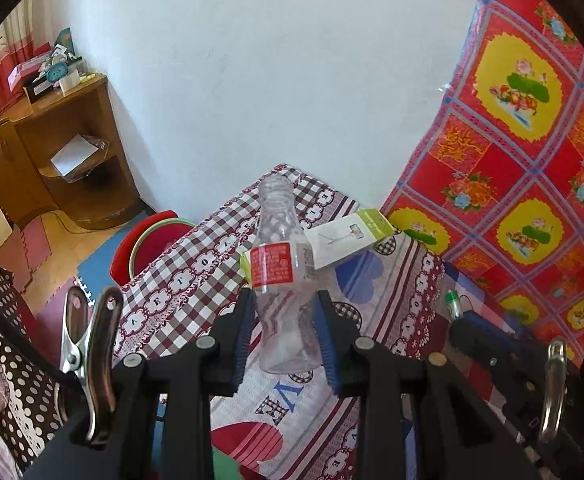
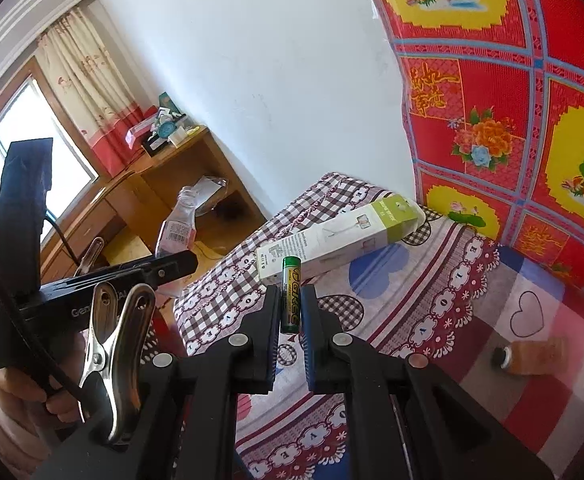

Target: Collect trash

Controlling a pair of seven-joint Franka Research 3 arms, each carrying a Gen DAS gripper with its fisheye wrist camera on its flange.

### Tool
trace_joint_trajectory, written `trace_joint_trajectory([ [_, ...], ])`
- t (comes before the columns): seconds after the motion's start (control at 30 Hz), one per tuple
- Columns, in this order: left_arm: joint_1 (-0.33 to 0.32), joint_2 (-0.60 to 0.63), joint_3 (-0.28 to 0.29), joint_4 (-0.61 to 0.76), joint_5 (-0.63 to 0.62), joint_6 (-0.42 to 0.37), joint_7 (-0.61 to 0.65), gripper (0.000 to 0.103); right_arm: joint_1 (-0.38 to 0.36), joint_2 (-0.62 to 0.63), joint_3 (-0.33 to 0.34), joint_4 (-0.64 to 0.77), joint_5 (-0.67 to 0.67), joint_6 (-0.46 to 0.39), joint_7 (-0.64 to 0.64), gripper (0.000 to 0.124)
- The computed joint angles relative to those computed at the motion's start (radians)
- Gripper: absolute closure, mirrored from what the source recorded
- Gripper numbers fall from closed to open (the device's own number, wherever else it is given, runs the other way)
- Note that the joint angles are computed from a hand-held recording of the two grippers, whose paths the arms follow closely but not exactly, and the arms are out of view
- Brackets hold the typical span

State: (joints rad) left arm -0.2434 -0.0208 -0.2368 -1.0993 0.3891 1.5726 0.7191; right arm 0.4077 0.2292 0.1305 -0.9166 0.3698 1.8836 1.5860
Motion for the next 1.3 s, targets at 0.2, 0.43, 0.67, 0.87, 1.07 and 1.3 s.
trace_joint_trajectory([
  [0.2,-0.004,0.025,0.003,0.029,0.001,-0.01,0.007,0.071,-0.007,0.011,-0.001,0.007,0.013,0.002,0.004,0.113],
  [0.43,-0.002,0.032,0.013,0.029,-0.016,0.003,0.037,0.071,0.001,0.01,-0.003,-0.001,-0.005,0.019,0.024,0.113],
  [0.67,0.023,0.01,0.025,-0.008,-0.05,0.039,0.107,0.071,0.027,0.004,-0.008,-0.01,-0.066,0.045,0.088,0.113],
  [0.87,0.062,-0.043,0.046,-0.081,-0.114,0.088,0.181,0.071,0.07,0.025,-0.01,0.027,-0.147,0.044,0.169,0.113],
  [1.07,0.101,-0.1,0.071,-0.151,-0.188,0.121,0.269,0.071,0.127,0.053,-0.013,0.076,-0.234,0.047,0.261,0.113],
  [1.3,0.148,-0.166,0.112,-0.226,-0.267,0.159,0.387,0.071,0.213,0.118,-0.027,0.183,-0.342,0.028,0.37,0.113],
])
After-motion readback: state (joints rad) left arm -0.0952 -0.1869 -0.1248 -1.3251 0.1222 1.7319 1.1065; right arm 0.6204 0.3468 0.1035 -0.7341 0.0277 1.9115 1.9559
